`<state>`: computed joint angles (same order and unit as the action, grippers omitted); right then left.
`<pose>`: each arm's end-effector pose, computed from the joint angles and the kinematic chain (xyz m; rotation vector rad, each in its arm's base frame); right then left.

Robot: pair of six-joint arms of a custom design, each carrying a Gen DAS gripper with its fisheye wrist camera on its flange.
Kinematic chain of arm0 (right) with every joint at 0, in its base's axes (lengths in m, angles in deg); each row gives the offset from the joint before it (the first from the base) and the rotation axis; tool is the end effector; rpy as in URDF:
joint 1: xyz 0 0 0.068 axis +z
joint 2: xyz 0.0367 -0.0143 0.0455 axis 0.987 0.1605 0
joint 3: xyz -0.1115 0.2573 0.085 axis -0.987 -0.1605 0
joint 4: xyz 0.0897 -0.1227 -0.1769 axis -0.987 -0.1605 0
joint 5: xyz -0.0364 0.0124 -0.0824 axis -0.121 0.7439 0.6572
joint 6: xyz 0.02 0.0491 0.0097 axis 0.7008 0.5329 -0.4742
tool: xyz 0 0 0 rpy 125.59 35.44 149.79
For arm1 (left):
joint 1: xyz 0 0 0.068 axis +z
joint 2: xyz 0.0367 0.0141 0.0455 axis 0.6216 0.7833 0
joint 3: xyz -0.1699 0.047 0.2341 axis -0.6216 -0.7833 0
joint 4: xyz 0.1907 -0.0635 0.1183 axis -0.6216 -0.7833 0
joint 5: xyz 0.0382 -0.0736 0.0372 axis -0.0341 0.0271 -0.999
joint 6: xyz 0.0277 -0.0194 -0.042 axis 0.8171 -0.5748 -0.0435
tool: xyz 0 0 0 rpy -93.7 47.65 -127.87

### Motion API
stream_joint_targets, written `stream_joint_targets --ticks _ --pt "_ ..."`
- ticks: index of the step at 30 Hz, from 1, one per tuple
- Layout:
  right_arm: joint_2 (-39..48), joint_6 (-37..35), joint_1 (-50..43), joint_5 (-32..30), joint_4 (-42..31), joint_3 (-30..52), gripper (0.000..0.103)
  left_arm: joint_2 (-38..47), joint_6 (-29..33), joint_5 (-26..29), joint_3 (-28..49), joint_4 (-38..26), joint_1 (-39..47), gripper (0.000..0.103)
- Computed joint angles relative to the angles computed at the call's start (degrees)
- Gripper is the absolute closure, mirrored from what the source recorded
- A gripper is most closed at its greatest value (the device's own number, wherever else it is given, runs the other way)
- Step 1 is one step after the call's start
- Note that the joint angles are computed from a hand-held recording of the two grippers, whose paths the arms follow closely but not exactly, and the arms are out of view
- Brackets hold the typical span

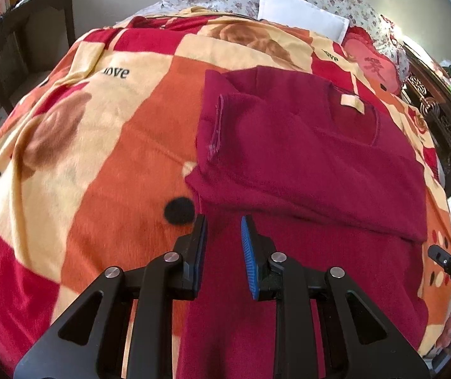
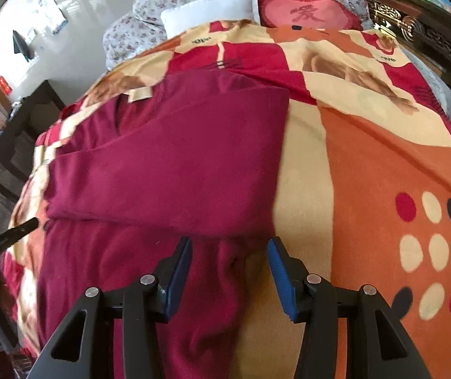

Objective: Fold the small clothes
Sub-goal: 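Withdraw both open grippers from the folded sweater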

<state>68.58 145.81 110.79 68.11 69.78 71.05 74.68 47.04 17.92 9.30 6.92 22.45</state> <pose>0.1773 0.0904 0.1344 0.6813 2.4482 0.2062 0.4221 -0.1303 0.1147 0.5570 2.5764 -0.4039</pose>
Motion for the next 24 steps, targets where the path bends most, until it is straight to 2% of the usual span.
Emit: stream_joint_targets --ticks 2,4,9,14,24 --pt "-2.6 2.6 2.9 1.0 -1.4 -0.6 0.055 -1.6 -0.1 0.8 -2.9 1.5 0.6 0.053" --pt "-4.8 4.6 5.7 1.5 -2.7 -1.1 0.055 -3.3 -0.8 1.7 -5.9 3.8 1.2 0.053" --pt "-7.7 10.3 14.0 4.9 -8.2 -0.6 0.055 -7.0 1.1 2.1 -11.0 4.8 2.6 0.053" --pt "-7.2 15.6 20.3 7.5 -11.7 0.1 0.055 -10.7 3.6 2.4 -16.5 6.4 4.0 0.053" --pt "-4.2 25.0 28.7 8.6 -12.1 -1.3 0.055 -14.5 11.0 5.2 -24.8 5.1 8.4 0.053"
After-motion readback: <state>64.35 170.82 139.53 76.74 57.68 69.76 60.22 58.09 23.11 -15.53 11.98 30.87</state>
